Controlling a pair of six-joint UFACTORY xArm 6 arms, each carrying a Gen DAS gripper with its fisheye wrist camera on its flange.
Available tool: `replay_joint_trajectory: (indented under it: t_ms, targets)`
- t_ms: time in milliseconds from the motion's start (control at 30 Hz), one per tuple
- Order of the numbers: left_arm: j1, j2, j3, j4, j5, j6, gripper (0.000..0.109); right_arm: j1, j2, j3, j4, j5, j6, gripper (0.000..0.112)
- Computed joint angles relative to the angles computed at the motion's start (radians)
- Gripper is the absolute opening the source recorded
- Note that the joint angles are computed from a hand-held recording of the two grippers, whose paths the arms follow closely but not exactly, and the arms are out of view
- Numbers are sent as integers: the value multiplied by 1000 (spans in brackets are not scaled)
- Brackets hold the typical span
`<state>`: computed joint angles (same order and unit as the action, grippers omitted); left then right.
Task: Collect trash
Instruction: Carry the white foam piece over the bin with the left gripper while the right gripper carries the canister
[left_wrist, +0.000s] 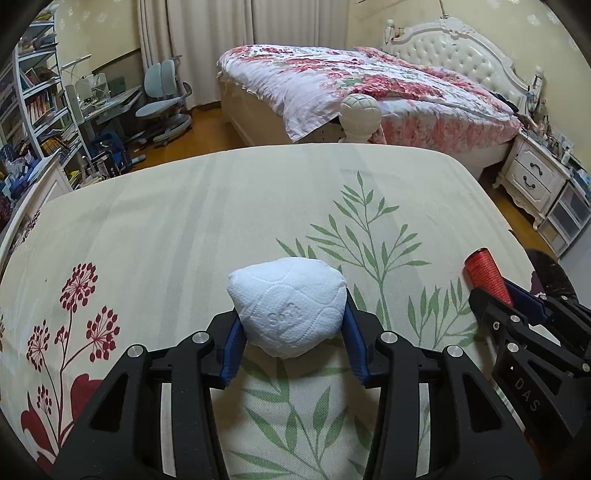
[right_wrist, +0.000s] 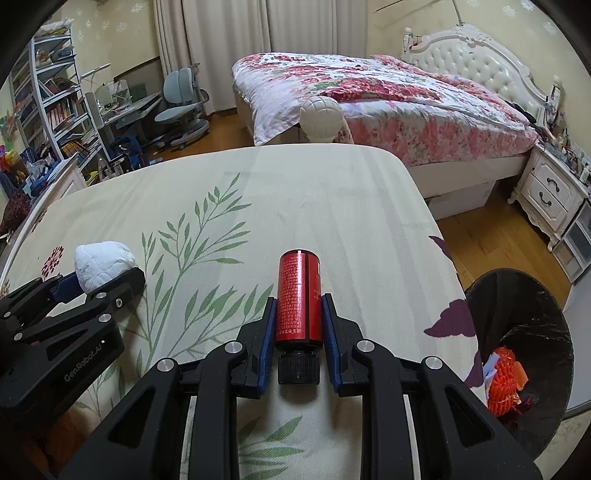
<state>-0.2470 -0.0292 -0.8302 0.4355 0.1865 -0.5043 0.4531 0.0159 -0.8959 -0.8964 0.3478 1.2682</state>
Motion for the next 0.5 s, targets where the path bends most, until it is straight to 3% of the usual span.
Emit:
replay_joint_trajectory:
  t_ms: [500]
  targets:
    - [-23, -158, 163, 49, -7, -69, 45, 57, -128, 142, -71, 21, 113, 25]
